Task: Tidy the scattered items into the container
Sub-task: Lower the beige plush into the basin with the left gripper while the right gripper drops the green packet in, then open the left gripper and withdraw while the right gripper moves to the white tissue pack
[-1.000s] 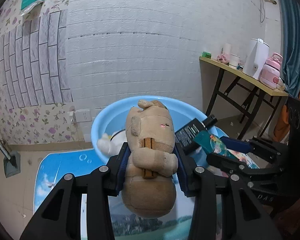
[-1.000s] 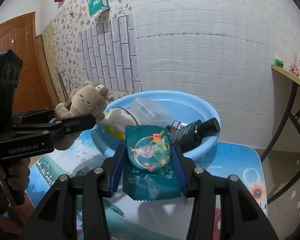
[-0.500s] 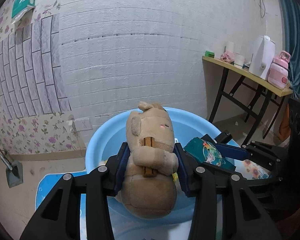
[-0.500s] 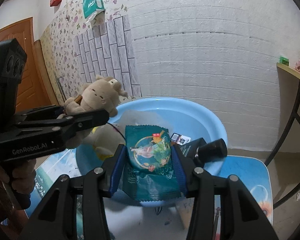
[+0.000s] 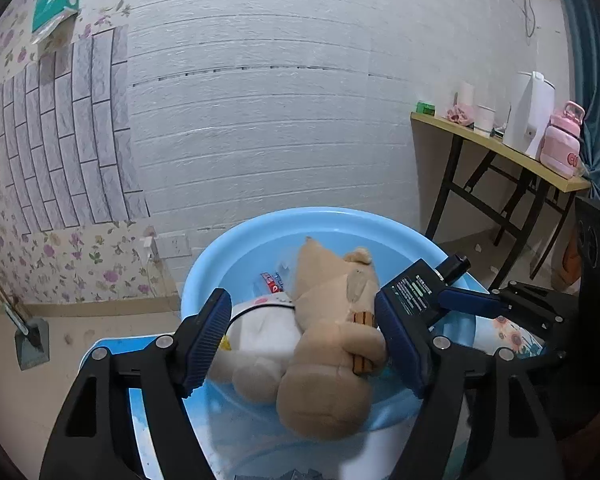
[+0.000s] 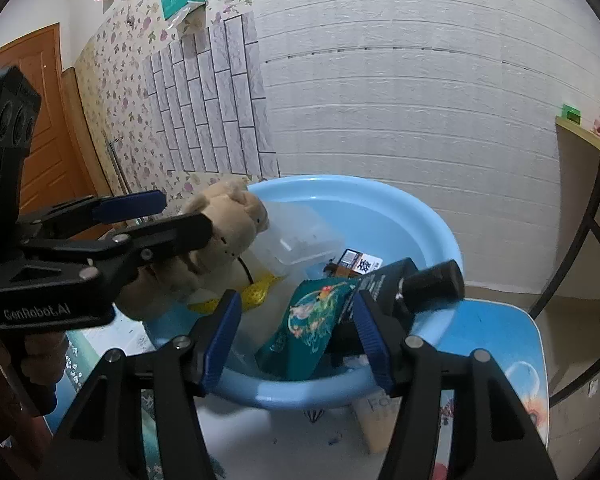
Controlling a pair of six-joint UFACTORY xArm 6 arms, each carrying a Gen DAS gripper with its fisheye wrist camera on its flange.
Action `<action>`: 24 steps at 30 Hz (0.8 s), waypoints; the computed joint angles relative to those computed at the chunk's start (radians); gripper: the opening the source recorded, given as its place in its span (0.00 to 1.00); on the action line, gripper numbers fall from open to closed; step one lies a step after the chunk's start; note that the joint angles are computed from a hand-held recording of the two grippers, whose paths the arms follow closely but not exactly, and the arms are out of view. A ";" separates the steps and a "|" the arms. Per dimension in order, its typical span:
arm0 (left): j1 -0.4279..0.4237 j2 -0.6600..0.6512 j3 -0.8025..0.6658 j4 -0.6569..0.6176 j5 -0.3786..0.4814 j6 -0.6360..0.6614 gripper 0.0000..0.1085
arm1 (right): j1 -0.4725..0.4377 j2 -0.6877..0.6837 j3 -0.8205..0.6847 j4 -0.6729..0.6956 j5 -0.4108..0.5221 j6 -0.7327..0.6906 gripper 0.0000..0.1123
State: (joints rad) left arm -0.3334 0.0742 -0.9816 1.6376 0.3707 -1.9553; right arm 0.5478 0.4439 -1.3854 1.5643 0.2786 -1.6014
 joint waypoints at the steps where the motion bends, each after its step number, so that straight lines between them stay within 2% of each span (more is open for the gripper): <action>1: -0.004 -0.009 0.010 0.001 0.008 -0.003 0.68 | 0.000 -0.005 0.004 0.001 -0.003 0.002 0.51; 14: -0.057 -0.108 0.115 0.002 0.067 -0.032 0.70 | -0.001 -0.099 0.119 0.095 -0.056 -0.079 0.51; 17: -0.064 -0.131 0.142 0.003 0.076 -0.047 0.74 | -0.003 -0.116 0.143 0.111 -0.064 -0.094 0.51; 24: -0.067 -0.171 0.204 0.009 0.077 -0.092 0.75 | -0.014 -0.119 0.171 0.088 -0.102 -0.058 0.51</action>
